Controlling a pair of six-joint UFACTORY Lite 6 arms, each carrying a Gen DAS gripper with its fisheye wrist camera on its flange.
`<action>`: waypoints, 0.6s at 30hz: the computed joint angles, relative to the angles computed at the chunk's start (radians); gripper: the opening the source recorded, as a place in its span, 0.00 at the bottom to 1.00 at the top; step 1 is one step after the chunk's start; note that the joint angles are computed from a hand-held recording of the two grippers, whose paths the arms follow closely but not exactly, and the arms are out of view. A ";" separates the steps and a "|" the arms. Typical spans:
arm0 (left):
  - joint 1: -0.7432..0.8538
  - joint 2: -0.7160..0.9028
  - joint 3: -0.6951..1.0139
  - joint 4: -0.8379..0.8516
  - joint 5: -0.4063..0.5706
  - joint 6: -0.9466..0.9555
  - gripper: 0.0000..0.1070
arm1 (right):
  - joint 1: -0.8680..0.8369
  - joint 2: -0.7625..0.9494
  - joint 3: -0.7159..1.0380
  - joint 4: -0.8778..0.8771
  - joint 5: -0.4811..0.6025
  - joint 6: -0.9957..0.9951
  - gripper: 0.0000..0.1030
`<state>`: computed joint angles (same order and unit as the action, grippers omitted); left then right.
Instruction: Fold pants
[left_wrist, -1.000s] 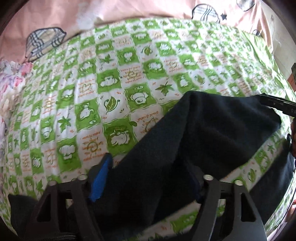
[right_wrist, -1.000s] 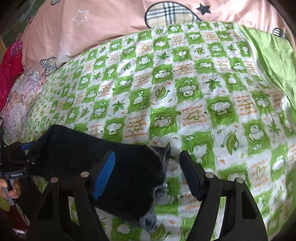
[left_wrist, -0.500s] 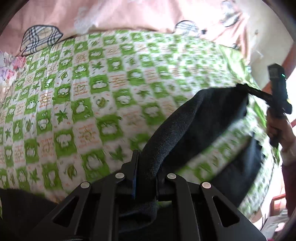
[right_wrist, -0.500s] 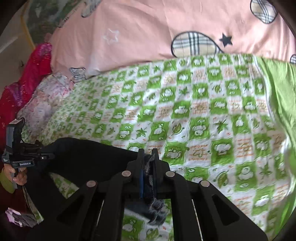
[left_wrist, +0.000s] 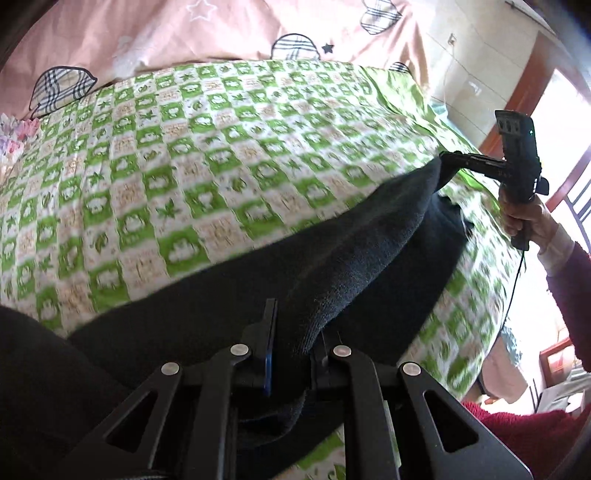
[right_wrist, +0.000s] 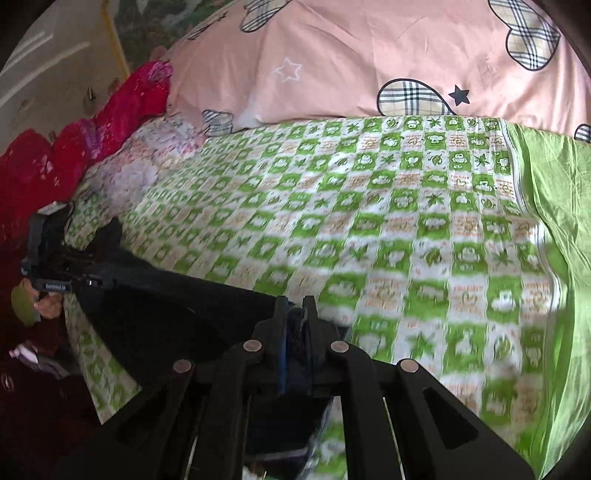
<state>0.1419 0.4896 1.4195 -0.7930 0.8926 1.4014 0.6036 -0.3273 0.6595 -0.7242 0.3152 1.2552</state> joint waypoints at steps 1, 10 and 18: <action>0.007 -0.018 -0.032 -0.011 -0.001 0.025 0.11 | 0.038 -0.016 -0.019 -0.015 0.032 0.035 0.08; 0.038 -0.115 -0.266 -0.074 -0.070 0.207 0.15 | 0.217 -0.042 -0.122 -0.058 0.152 0.252 0.08; 0.084 -0.195 -0.361 -0.100 -0.067 0.228 0.50 | 0.418 -0.017 -0.051 -0.079 0.452 0.461 0.59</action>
<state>0.2257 0.2944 1.0586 -0.8934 0.8257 1.6292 1.0215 -0.3447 0.6087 -0.8029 0.7677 1.7165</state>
